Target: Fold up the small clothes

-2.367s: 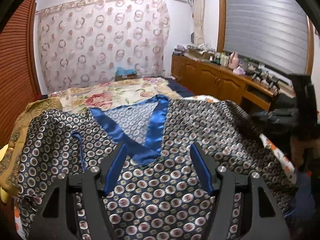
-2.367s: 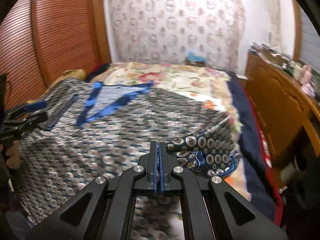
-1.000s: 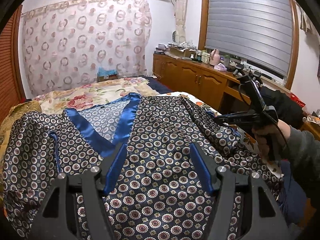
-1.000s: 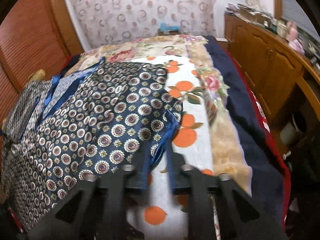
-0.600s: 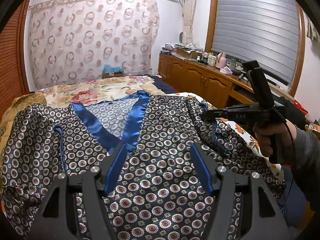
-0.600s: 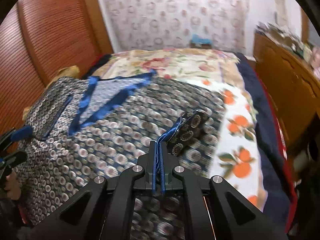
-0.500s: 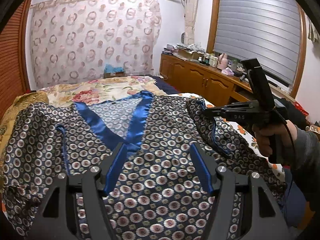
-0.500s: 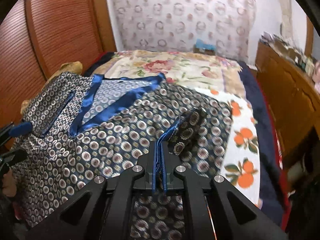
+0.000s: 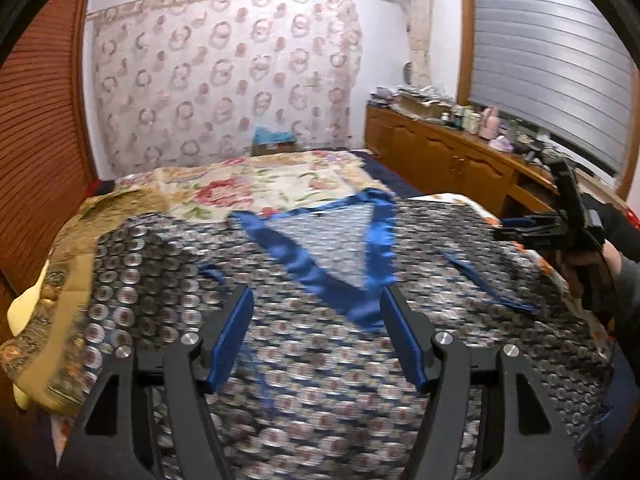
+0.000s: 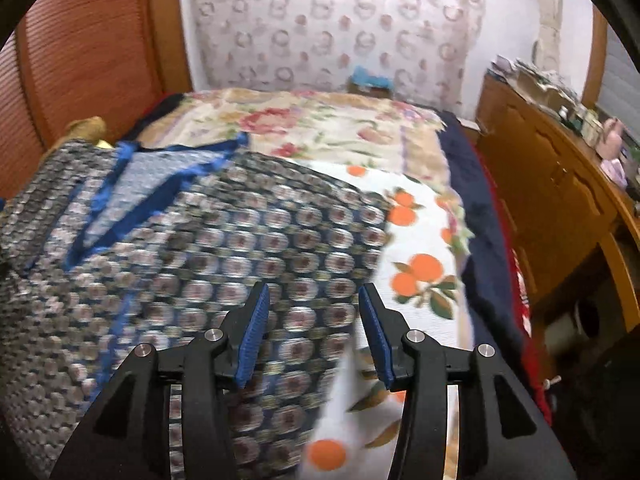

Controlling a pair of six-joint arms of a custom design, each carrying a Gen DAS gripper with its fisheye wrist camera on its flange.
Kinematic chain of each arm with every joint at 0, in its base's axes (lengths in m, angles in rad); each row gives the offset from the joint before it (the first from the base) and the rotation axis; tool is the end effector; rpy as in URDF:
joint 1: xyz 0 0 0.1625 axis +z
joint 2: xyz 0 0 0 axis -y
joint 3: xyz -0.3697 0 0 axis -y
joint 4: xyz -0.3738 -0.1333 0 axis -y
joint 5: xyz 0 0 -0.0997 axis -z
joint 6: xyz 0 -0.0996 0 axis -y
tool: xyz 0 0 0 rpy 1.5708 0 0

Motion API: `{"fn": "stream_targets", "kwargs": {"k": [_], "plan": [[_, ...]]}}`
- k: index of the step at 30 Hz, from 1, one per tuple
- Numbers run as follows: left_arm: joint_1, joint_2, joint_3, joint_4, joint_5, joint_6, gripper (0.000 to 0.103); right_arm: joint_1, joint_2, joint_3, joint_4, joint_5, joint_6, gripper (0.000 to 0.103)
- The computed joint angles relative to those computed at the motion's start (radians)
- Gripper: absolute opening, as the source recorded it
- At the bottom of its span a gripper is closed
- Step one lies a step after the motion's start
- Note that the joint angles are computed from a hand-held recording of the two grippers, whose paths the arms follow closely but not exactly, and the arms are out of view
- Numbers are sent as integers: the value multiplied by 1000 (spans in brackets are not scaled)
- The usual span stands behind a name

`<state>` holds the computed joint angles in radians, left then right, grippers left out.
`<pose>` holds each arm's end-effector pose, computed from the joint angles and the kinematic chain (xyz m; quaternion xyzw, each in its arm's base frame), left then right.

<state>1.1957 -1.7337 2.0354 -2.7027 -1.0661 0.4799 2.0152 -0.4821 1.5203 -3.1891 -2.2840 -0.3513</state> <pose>0.0118 -0.4653 0.4310 0.2757 0.8481 -0.3780 0.2486 0.3375 -0.5504 0.0035 0.2559 -0.8665 0.2833 0.3217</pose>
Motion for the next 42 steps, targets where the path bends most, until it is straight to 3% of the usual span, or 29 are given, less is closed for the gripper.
{"fn": "stream_targets", "kwargs": {"k": [10,19,28,38,42], "plan": [[113,123,-214,71,3,21,66,-47,27,-56,16,-13,12,48],[153,232,-378,132,91,49,66,-43,39,-71,22,-23,23,51],[189,282,-454,152,163,61,66,-41,53,-85,15,-46,12,55],[243,331,-584,298,133,9,66,-41,52,-84,19,-42,17,55],[279,359,-673,404,34,-41,66,-41,51,-83,19,-41,16,55]]}}
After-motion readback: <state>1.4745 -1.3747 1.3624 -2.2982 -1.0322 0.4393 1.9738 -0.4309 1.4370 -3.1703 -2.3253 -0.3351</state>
